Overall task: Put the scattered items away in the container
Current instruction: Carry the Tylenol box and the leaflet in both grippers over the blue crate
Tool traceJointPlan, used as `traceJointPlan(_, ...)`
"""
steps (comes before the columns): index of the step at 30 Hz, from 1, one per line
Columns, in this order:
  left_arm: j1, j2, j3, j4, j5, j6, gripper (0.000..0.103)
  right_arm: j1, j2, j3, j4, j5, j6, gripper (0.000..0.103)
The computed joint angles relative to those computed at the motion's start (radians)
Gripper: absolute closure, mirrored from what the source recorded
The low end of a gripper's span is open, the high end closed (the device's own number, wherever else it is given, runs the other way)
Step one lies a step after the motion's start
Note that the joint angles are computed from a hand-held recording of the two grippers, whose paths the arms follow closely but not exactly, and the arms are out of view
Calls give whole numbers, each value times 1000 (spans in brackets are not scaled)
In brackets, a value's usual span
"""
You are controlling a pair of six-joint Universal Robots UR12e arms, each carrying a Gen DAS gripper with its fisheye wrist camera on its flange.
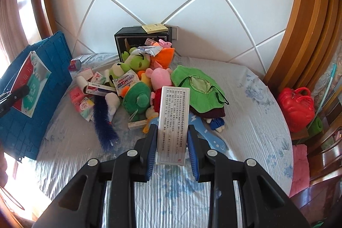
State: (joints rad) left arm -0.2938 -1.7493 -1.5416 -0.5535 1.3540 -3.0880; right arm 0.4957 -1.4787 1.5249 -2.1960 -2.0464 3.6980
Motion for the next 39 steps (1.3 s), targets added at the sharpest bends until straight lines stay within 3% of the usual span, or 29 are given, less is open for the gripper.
traceJointPlan(7, 80, 3, 19, 10, -87, 57, 86, 53, 107, -148, 44, -44, 9, 76)
traceJointPlan(14, 155, 10, 26, 30, -164, 53, 86, 90, 217, -299, 38, -55, -46, 76)
traceJointPlan(26, 275, 33, 33, 59, -169, -4, 86, 133, 421, -614, 47, 5, -220, 76)
traceJointPlan(35, 357, 44, 30, 74, -144, -41, 85, 166, 639, -992, 145, 78, -348, 76)
traceJointPlan(39, 389, 41, 31, 79, -121, -58, 85, 181, 787, -1265, 255, 120, -397, 76)
